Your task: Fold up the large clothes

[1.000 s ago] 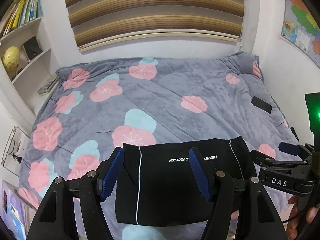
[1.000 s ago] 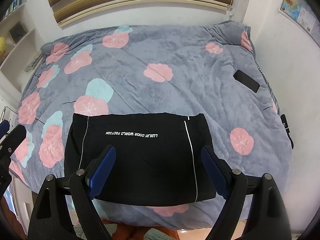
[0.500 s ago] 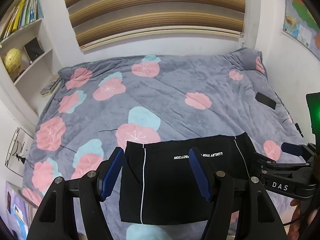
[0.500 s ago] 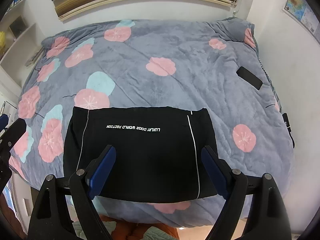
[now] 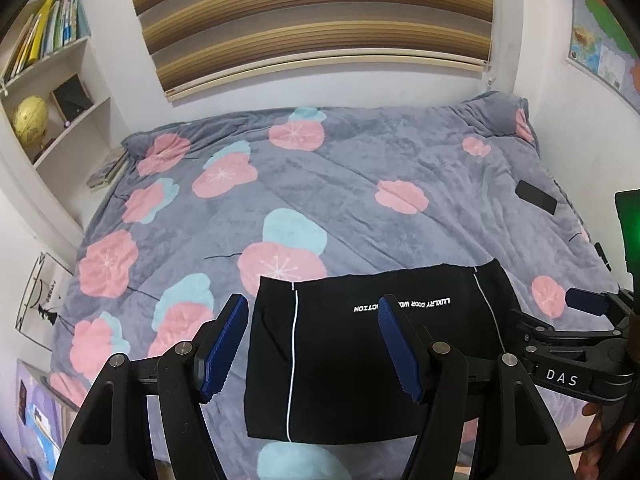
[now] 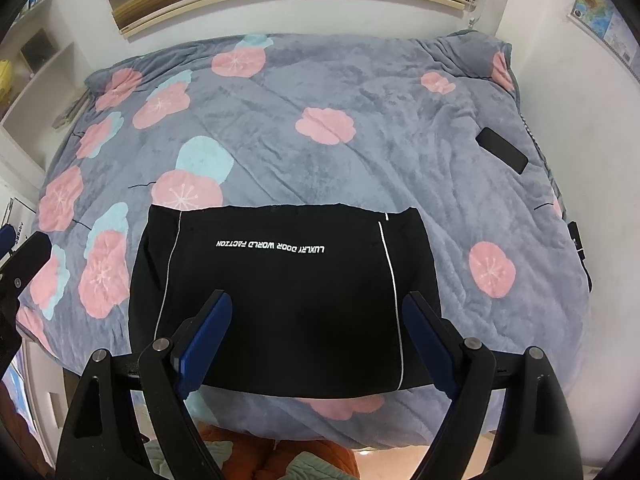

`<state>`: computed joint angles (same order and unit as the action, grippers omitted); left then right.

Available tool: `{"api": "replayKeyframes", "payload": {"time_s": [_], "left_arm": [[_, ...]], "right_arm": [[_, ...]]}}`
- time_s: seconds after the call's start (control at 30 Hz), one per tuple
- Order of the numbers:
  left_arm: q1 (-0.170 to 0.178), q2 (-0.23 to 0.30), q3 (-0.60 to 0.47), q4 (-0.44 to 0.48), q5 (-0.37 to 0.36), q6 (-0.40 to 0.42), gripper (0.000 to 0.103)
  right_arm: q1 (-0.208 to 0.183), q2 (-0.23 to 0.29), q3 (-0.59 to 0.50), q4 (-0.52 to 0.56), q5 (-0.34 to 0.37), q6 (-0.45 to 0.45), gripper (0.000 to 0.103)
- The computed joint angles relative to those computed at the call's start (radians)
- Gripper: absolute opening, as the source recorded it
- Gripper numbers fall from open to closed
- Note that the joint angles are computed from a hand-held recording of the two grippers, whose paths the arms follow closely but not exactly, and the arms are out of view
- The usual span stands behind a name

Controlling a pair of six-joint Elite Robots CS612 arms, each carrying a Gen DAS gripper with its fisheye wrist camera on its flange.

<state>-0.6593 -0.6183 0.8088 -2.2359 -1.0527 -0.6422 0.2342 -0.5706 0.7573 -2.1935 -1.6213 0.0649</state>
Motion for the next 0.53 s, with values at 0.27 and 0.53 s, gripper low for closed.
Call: {"api": "replayKeyframes", "payload": {"time_s": [0.27,0.53], "left_arm": [[-0.001,-0.004,-0.002,0.041,0.004,-0.018,0.069],[-0.009,-0.010,0.008,0.053,0.028,-0.009,0.069]], "right_arm": [[-0.005,-0.013,0.024,0.001,0.009,0.002,0.088],[-0.009,-0.023,0.046,0.017,0.021,-0.005,0.088]]}}
